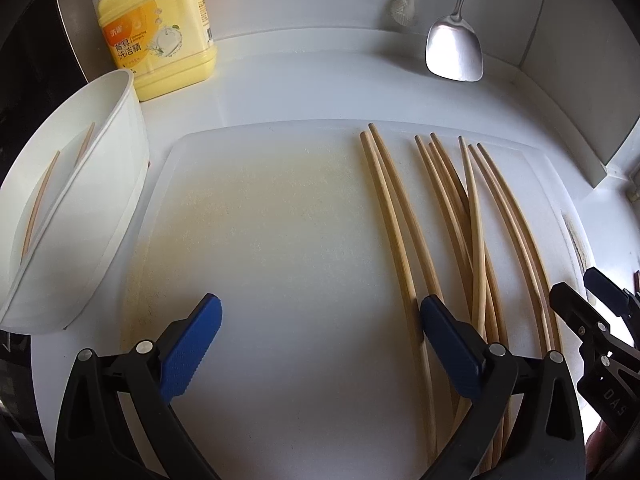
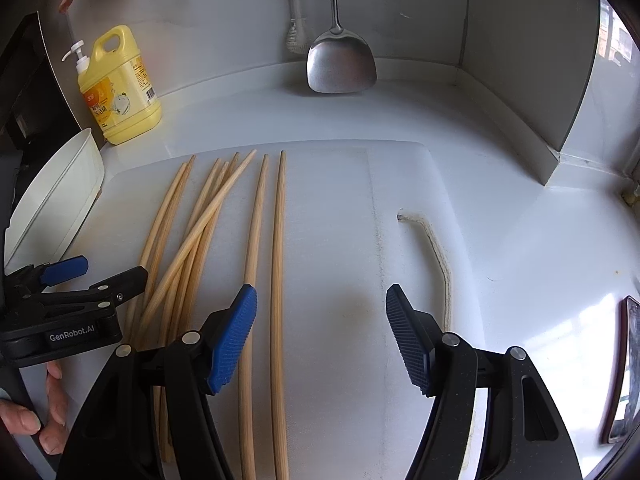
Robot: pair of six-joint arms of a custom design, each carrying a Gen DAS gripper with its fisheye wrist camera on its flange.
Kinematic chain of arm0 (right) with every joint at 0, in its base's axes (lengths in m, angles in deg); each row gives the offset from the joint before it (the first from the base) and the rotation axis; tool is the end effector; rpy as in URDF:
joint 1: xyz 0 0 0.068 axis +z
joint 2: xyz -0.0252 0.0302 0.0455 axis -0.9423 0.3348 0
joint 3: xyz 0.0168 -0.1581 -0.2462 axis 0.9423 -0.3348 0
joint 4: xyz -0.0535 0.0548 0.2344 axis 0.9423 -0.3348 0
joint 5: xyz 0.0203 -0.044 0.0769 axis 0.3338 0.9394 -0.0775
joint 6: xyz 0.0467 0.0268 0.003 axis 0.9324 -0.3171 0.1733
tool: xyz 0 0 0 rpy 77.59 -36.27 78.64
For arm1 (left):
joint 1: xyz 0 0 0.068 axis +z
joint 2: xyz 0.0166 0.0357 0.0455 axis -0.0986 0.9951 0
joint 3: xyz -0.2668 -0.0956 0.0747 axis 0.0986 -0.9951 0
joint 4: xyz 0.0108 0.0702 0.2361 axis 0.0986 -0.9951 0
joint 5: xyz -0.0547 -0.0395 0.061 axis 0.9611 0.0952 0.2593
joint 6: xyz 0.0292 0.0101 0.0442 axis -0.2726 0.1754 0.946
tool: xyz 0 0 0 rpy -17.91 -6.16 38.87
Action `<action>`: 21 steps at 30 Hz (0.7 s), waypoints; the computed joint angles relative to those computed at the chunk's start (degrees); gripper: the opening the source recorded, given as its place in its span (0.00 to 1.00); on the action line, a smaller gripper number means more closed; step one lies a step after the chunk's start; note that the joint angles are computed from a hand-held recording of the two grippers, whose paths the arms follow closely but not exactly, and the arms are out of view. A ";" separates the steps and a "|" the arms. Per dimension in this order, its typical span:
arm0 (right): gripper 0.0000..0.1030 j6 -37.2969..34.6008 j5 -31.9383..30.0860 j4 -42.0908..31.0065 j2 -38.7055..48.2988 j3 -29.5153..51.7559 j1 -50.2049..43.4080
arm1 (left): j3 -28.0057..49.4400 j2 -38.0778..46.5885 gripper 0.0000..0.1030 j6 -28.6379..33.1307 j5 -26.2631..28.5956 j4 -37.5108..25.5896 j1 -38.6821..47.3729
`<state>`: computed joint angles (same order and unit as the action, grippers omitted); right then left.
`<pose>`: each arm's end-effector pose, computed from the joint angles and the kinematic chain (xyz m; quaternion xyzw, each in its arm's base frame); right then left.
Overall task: Organize utensils
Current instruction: 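Move both open tools back over the chopsticks on the cutting board, then close the left tool on a chopstick while the right tool grasps another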
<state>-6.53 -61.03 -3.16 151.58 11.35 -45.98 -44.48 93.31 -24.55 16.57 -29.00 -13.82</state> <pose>0.1962 0.0765 0.1054 0.1317 0.9397 -0.0022 0.3158 0.3043 -0.0468 0.1004 0.1569 0.9562 -0.0397 0.2441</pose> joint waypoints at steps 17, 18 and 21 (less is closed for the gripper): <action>0.56 -3.38 2.22 0.55 4.25 1.87 1.24 | 0.32 0.50 0.93 -1.96 -4.14 2.72 -2.41; 0.48 -3.91 1.92 0.87 4.28 1.90 1.39 | -0.16 0.17 0.86 -1.63 -3.86 3.26 -2.49; 0.35 -4.90 1.98 0.79 4.61 2.45 2.10 | -1.30 -1.56 0.46 0.05 -2.47 3.81 -3.40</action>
